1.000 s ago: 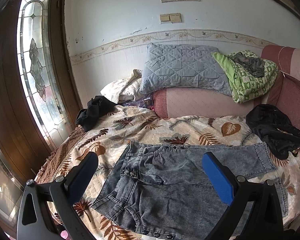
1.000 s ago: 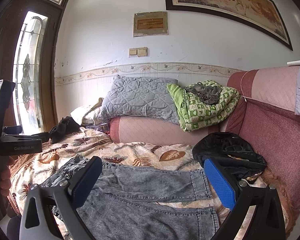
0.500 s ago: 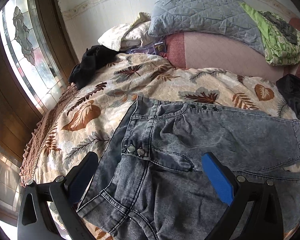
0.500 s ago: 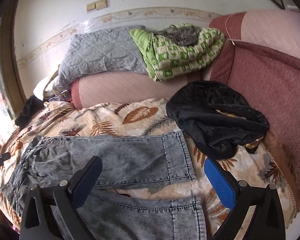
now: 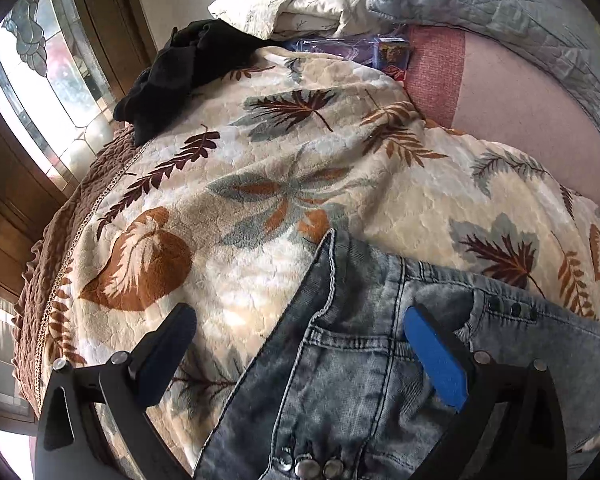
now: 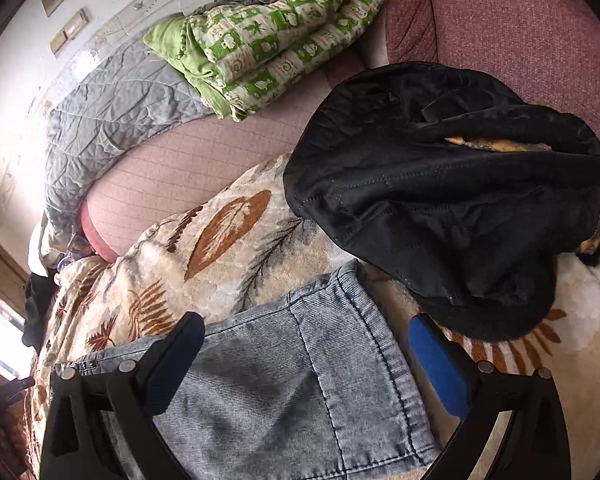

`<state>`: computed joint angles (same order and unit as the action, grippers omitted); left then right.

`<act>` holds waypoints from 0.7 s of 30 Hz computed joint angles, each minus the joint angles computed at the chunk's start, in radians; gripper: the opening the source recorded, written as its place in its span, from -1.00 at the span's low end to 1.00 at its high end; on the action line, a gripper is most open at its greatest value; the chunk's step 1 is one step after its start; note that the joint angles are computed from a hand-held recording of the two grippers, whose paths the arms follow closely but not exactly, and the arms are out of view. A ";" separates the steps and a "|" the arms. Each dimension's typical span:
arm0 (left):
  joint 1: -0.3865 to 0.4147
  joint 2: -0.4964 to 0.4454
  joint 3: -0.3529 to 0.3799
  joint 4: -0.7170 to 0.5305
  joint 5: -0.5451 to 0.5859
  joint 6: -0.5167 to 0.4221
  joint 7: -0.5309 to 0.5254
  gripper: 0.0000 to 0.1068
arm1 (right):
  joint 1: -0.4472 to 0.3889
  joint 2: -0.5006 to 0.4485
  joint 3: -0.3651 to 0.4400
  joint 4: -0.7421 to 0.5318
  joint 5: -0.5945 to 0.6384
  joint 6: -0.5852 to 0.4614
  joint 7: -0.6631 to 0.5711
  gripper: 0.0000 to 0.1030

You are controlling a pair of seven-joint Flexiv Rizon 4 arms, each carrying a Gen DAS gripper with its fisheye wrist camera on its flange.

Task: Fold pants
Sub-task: 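Lower the left gripper to the jeans waistband while the right gripper lowers to the leg hem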

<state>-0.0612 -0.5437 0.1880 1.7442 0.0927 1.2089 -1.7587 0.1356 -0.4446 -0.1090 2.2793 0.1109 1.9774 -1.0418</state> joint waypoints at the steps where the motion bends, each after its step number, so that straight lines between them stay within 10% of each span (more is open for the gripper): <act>1: -0.006 -0.020 0.008 -0.030 -0.003 -0.019 -0.018 0.93 | -0.005 -0.008 0.002 -0.010 -0.004 -0.003 0.001 1.00; 10: 0.028 -0.110 -0.041 -0.123 -0.069 -0.041 0.040 0.92 | -0.070 -0.061 0.048 -0.062 -0.060 0.011 0.011 1.00; 21: 0.042 -0.181 -0.092 -0.209 -0.147 -0.128 0.163 0.33 | -0.071 -0.084 0.045 -0.079 -0.079 0.013 0.015 1.00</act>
